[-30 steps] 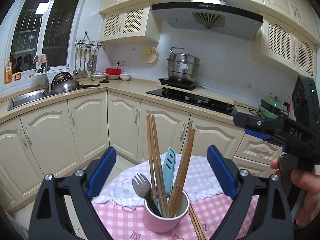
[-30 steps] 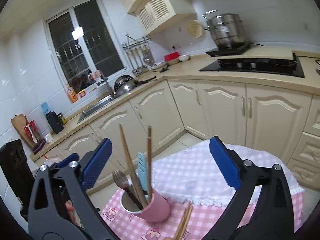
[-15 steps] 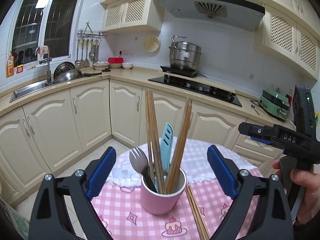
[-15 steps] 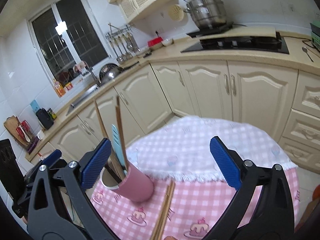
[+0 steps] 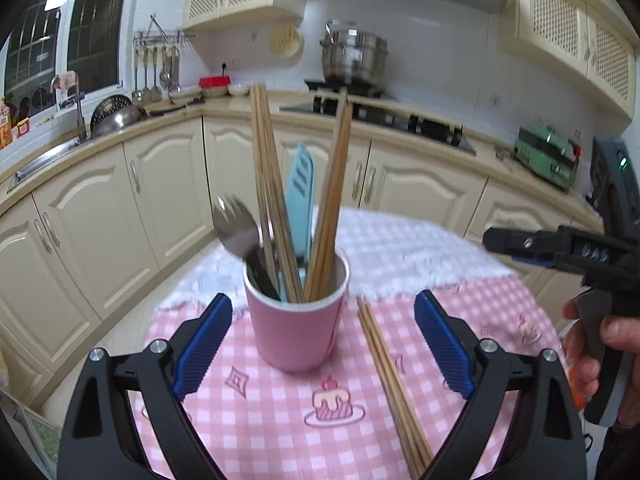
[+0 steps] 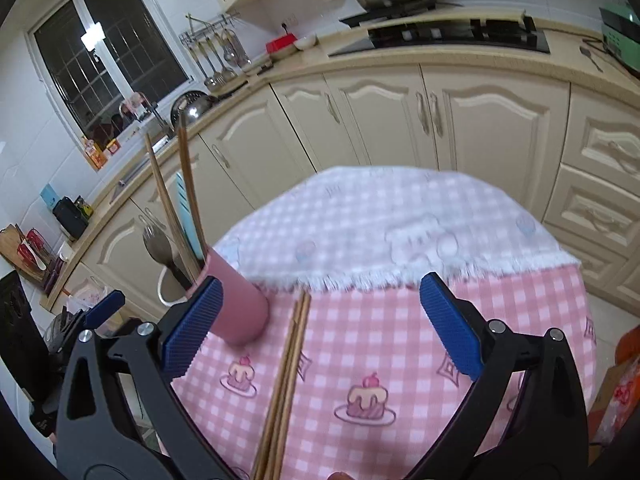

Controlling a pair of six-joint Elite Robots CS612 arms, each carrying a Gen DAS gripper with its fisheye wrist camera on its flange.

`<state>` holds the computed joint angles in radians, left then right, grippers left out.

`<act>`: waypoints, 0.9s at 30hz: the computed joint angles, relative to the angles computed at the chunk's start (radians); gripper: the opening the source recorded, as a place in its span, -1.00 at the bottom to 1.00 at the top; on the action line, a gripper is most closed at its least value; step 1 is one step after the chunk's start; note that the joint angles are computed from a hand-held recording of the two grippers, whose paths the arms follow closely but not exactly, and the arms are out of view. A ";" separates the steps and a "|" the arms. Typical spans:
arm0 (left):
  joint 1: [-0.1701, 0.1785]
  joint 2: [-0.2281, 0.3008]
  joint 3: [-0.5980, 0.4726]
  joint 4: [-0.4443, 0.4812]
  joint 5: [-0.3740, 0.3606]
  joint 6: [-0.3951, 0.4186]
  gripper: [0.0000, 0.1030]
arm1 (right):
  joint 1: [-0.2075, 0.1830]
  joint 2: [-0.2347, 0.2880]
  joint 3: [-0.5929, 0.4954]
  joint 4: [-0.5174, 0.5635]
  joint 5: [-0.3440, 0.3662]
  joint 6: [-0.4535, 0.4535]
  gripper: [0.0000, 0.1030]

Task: Organize utensils
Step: 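Open both grippers and move them back to the remaining chopsticks, then grasp one chopstick with each gripper from the pile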

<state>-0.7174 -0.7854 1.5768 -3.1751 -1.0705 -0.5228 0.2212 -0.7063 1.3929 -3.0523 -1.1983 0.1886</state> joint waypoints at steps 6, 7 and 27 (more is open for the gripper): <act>-0.001 0.018 -0.009 0.077 -0.038 -0.022 0.76 | -0.006 -0.003 0.025 0.020 -0.001 0.016 0.88; -0.002 0.022 -0.012 0.096 -0.046 -0.022 0.76 | -0.007 -0.003 0.028 0.021 -0.001 0.017 0.88; -0.010 0.082 -0.086 0.317 -0.098 -0.011 0.76 | -0.018 -0.001 0.046 0.061 -0.004 0.020 0.88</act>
<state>-0.7278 -0.7034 1.4903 -2.8586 -1.1687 -0.5334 0.2032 -0.7075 1.4387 -2.9912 -1.2019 0.2083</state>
